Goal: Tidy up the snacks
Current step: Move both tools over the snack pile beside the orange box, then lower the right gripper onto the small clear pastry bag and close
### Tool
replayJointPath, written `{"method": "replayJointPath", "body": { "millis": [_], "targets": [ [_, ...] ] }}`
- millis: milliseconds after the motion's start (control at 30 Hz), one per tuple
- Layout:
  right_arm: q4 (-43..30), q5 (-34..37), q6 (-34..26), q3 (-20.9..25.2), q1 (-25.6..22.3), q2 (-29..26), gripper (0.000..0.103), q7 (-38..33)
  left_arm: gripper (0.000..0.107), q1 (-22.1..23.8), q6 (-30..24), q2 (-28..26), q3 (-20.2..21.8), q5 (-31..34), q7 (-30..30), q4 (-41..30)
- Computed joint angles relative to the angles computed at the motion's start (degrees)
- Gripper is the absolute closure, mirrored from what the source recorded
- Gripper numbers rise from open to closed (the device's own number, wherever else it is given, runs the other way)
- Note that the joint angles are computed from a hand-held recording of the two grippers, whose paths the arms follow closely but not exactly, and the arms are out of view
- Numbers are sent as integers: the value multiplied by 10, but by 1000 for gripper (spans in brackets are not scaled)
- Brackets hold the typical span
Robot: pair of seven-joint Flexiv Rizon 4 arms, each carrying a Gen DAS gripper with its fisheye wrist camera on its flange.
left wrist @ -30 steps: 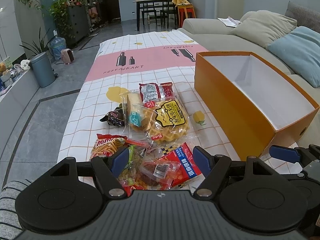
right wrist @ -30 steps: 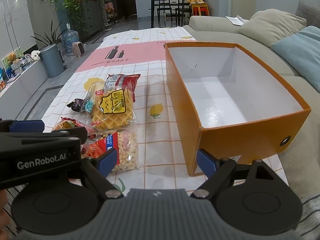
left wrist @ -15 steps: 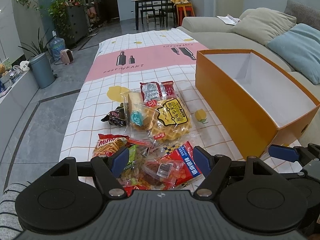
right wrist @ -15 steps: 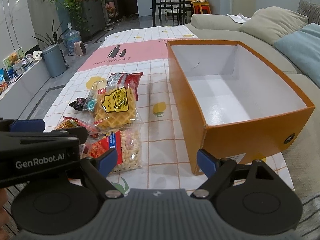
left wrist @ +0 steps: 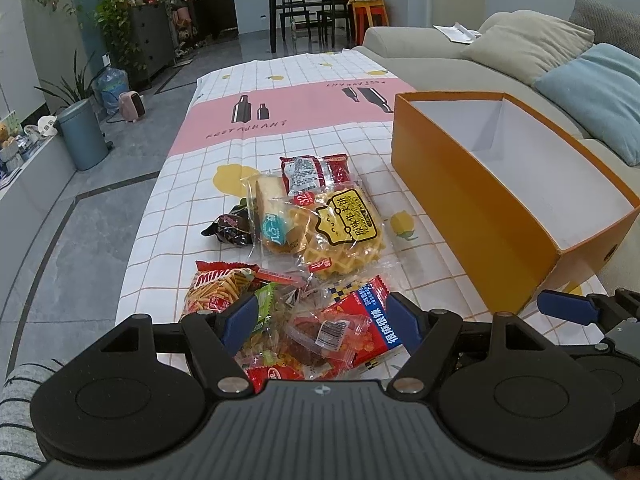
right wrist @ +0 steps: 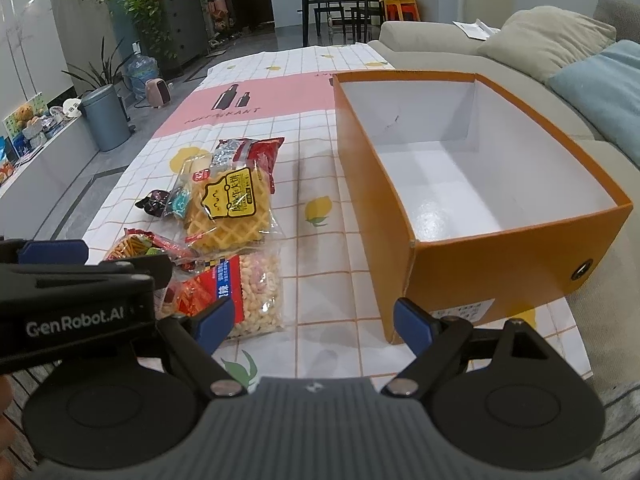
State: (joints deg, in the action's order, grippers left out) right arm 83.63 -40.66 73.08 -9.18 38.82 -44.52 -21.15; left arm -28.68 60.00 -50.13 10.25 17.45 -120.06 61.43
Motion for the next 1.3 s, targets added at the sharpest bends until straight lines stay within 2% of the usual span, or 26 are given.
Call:
{"method": "replayJointPath", "body": {
  "millis": [267, 333, 500, 700, 833, 967, 1033, 1200, 1300],
  "targets": [
    [-10, 21, -6, 16, -9, -8, 19, -8, 21, 12, -11, 10, -3, -8, 2, 8],
    [-8, 24, 11, 19, -11, -10, 24, -14, 21, 13, -14, 13, 10, -4, -17, 10],
    [-42, 56, 12, 72, -31, -38, 26, -112, 21, 33, -34, 19, 21, -6, -74, 12],
    [-97, 97, 29, 82, -24, -80, 26, -177, 21, 62, -43, 22, 3, -18, -84, 19],
    [-116, 110, 74, 48, -4, -99, 26, -177, 21, 75, -44, 20, -8, -29, -72, 19],
    [-118, 111, 163, 3, 14, -115, 26, -187, 22, 89, -24, 29, -16, -50, -83, 42],
    [-141, 107, 145, 29, 1, -125, 26, -230, 22, 97, -8, 36, -18, -62, -92, 58],
    [-230, 124, 28, 141, -41, -169, 26, -368, 22, 100, -3, 40, -11, -76, -102, 70],
    [-258, 129, 20, 142, -34, -187, 28, -418, 22, 100, -8, 37, -11, -78, -104, 67]
  ]
}}
